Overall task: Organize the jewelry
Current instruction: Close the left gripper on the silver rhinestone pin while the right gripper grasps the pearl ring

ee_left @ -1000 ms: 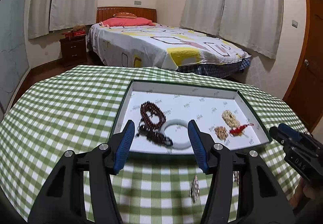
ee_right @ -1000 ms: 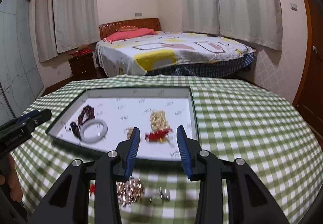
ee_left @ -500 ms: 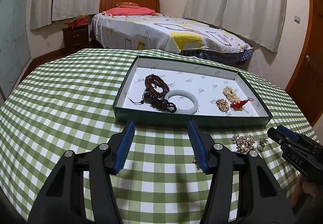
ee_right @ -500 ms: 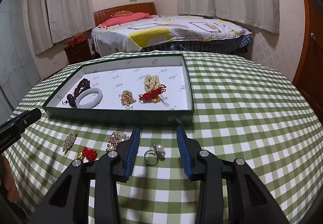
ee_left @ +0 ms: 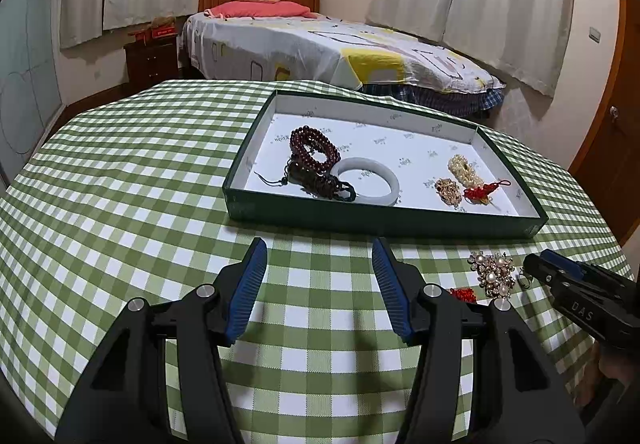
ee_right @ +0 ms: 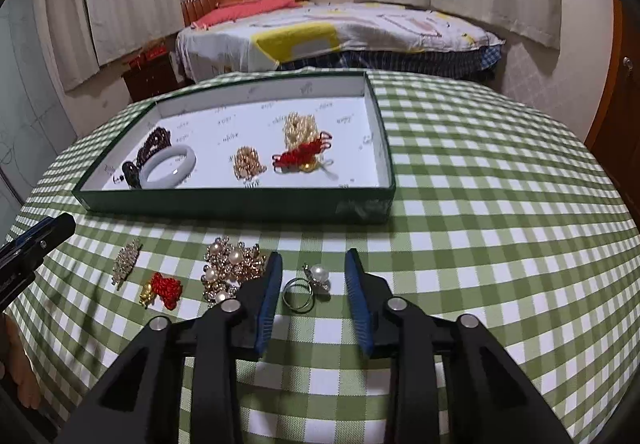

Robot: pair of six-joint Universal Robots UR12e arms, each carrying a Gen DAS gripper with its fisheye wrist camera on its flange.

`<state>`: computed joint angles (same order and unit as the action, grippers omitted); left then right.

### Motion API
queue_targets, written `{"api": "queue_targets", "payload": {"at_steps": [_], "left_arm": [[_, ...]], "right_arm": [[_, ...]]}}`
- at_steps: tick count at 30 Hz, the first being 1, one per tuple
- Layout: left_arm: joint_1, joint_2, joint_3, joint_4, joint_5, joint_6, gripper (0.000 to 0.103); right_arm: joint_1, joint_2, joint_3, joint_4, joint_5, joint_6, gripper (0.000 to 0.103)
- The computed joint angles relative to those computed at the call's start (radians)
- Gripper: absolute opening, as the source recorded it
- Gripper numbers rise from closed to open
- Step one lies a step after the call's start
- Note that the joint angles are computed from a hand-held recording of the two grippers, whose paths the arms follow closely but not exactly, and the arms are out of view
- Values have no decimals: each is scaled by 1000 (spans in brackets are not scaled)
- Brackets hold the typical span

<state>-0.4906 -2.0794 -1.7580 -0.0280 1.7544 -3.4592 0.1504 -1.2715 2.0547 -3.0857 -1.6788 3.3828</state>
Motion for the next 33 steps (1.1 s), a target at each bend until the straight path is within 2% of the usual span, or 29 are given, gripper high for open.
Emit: {"api": "queue_targets", "payload": {"at_steps": [6, 21, 28, 33], "left_arm": [[-2, -2, 1, -7, -9, 1, 53], [-24, -17, 25, -45, -55, 44, 52], [-23, -31, 65, -153, -102, 49, 38], [-12, -37, 76, -193, -156, 46, 15]], "right_arm": [[-4, 0, -7, 32, 24, -1, 16], [-12, -29, 28, 2, 41, 10, 15], [-19, -34, 37, -7, 59, 21, 15], [-21, -32, 38, -13, 66, 24, 15]]}}
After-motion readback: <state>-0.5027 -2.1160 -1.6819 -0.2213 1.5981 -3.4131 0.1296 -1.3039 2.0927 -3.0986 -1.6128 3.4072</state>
